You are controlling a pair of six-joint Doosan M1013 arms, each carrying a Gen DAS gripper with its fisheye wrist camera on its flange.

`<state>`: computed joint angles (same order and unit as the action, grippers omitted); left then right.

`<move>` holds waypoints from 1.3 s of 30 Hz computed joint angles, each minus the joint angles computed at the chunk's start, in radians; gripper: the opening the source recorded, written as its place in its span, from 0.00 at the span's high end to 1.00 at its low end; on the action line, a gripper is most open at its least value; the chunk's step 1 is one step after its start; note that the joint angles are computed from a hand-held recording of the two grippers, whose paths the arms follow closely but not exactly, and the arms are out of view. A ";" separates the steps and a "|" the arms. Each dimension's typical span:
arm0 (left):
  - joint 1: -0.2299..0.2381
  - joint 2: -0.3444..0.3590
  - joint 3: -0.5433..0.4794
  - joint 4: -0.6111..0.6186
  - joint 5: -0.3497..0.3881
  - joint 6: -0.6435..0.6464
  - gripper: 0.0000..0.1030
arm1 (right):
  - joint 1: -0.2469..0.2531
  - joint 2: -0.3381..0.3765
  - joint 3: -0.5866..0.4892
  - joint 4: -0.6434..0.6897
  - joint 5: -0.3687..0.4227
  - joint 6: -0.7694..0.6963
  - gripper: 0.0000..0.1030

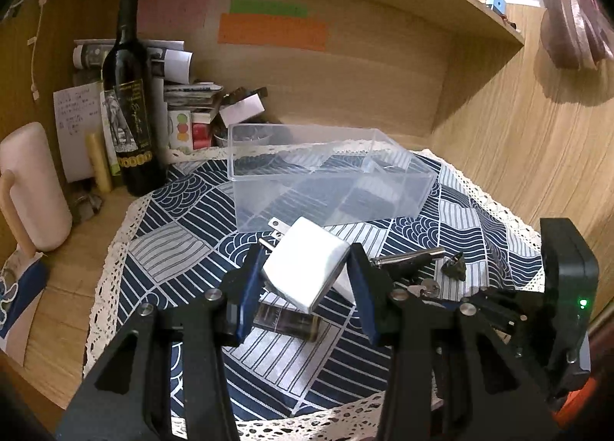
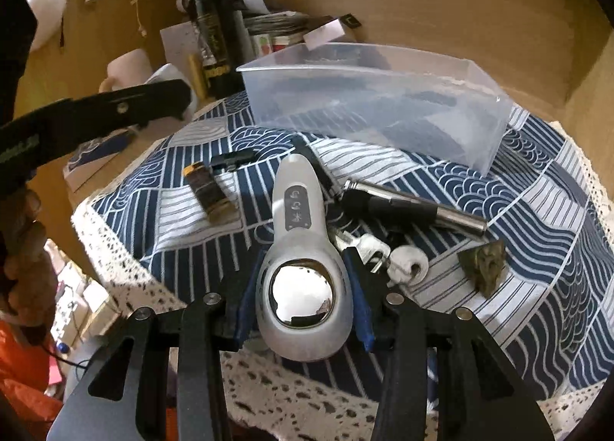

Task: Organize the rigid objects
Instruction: 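Carry the adapter and the white device over the clear plastic box with both tools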

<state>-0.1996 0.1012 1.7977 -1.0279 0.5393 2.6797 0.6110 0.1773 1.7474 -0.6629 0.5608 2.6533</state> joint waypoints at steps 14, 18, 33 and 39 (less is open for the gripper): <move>-0.003 -0.004 -0.009 -0.016 -0.014 0.023 0.58 | -0.003 -0.043 0.008 -0.183 -0.021 0.169 0.64; -0.002 0.000 -0.024 -0.036 -0.011 0.037 0.58 | -0.013 -0.057 -0.007 -0.252 -0.008 0.205 0.64; -0.029 0.074 -0.175 0.080 -0.028 -0.079 0.58 | -0.063 -0.047 -0.081 -0.354 -0.016 0.185 0.64; -0.051 0.145 -0.266 0.239 0.002 -0.229 0.58 | -0.122 0.003 -0.137 -0.194 -0.045 -0.002 0.65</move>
<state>-0.2502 0.2463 1.5317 -0.7884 0.5409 2.4506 0.4890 0.1803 1.6100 -0.8571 0.5156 2.6515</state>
